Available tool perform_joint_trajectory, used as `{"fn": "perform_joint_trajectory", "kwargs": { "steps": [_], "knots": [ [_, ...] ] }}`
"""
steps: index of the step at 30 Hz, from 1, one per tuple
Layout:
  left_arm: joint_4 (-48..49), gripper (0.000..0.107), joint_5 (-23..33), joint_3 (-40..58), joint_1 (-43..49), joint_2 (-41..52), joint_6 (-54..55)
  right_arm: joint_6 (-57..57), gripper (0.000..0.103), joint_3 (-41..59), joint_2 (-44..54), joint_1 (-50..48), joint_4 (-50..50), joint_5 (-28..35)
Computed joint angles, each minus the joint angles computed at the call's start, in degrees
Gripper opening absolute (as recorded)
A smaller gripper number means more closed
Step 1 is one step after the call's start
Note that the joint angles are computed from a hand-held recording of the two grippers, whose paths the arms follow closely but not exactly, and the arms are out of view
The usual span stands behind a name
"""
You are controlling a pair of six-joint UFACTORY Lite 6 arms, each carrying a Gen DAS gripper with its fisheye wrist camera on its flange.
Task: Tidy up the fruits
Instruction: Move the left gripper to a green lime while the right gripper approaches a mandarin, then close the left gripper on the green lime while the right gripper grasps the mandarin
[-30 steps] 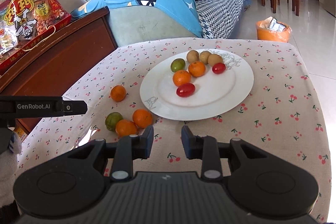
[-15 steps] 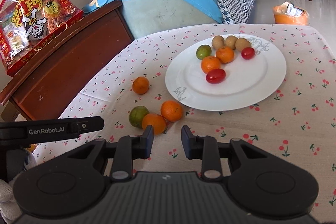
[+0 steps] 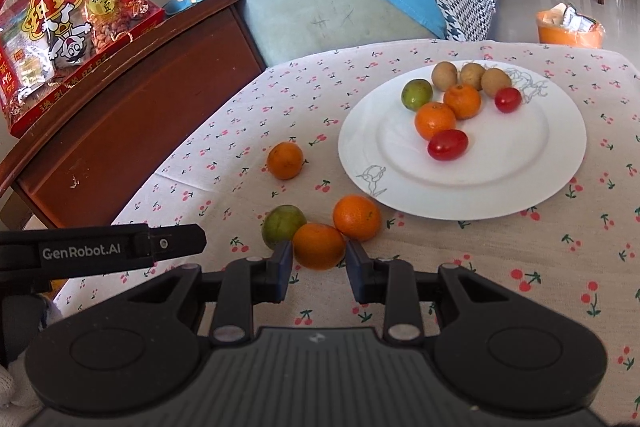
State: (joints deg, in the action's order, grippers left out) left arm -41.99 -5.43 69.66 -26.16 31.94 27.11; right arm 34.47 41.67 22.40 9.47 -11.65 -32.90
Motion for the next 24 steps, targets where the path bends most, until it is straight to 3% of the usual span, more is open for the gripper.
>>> {"fn": "perform_joint_trajectory", "kwargs": {
  "steps": [8, 17, 24],
  "knots": [
    [5.69, 0.064, 0.01, 0.60, -0.83, 1.04, -5.30, -1.20, 0.029, -0.11, 0.39, 0.20, 1.05, -0.35],
    [32.93, 0.064, -1.12, 2.89, -3.02, 3.69, -31.87, -2.23, 0.029, -6.73, -6.32, -2.83, 1.33, 2.06],
    [22.74, 0.062, -1.81, 6.74, -6.14, 7.47, -19.68, -5.72, 0.029, -9.44, -9.04, -4.46, 4.68, 2.88]
  ]
}}
